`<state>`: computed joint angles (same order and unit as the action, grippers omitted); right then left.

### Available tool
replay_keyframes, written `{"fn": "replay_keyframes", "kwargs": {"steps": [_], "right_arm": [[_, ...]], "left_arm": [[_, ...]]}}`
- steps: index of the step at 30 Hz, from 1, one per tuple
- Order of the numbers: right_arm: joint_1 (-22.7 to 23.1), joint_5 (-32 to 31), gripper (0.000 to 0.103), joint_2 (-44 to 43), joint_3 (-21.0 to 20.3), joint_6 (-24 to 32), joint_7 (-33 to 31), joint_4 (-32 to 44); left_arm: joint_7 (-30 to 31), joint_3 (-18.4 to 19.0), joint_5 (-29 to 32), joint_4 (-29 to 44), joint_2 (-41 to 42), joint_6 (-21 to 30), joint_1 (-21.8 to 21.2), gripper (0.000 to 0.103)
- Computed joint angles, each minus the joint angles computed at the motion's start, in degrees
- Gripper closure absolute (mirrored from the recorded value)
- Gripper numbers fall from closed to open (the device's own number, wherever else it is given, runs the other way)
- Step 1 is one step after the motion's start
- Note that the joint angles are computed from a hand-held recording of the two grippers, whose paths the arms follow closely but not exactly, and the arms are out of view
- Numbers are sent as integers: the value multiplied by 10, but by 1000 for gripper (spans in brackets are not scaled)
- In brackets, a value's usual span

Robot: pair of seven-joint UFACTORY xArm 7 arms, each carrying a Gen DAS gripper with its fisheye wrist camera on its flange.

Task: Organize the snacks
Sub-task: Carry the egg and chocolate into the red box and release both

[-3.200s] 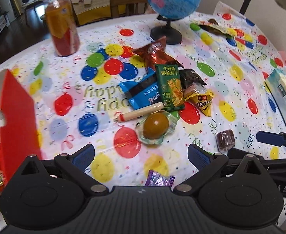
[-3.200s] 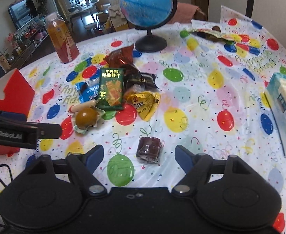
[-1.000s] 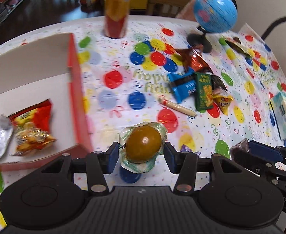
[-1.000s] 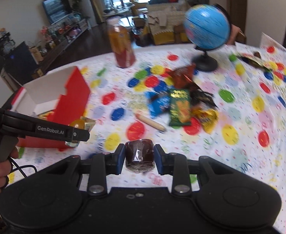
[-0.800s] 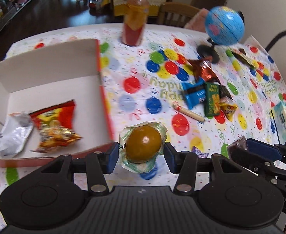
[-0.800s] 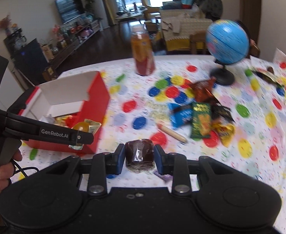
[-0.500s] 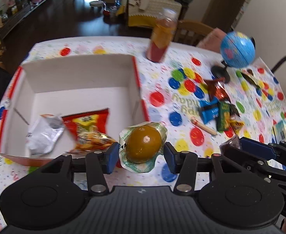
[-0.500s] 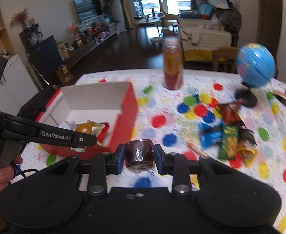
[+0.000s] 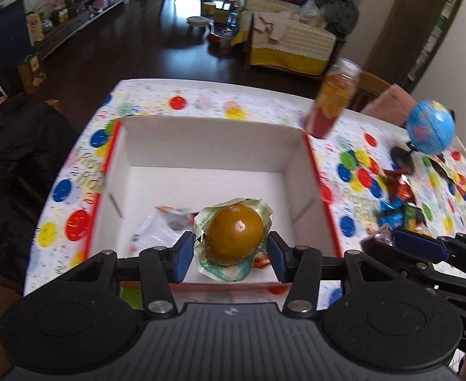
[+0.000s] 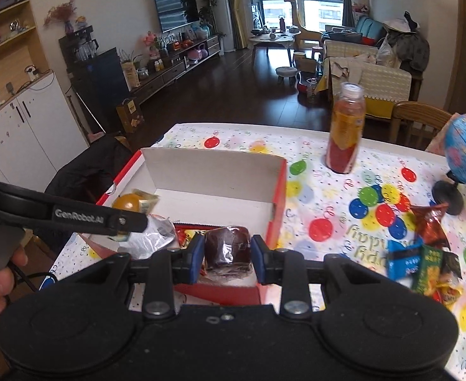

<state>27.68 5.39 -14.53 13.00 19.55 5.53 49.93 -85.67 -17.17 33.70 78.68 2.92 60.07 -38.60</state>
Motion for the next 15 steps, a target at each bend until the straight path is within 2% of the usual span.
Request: {"fn": "replay_keyframes", "kwargs": {"steps": [7,15], "right_arm": [[-21,-89,73,75,30,8,73,57],[-2,-182,73,164,20,45,153,122]], "left_arm": [[22,10,-28,-64,-41,-22,39,54],[76,19,-53,-93,-37,-57,80,54]]}}
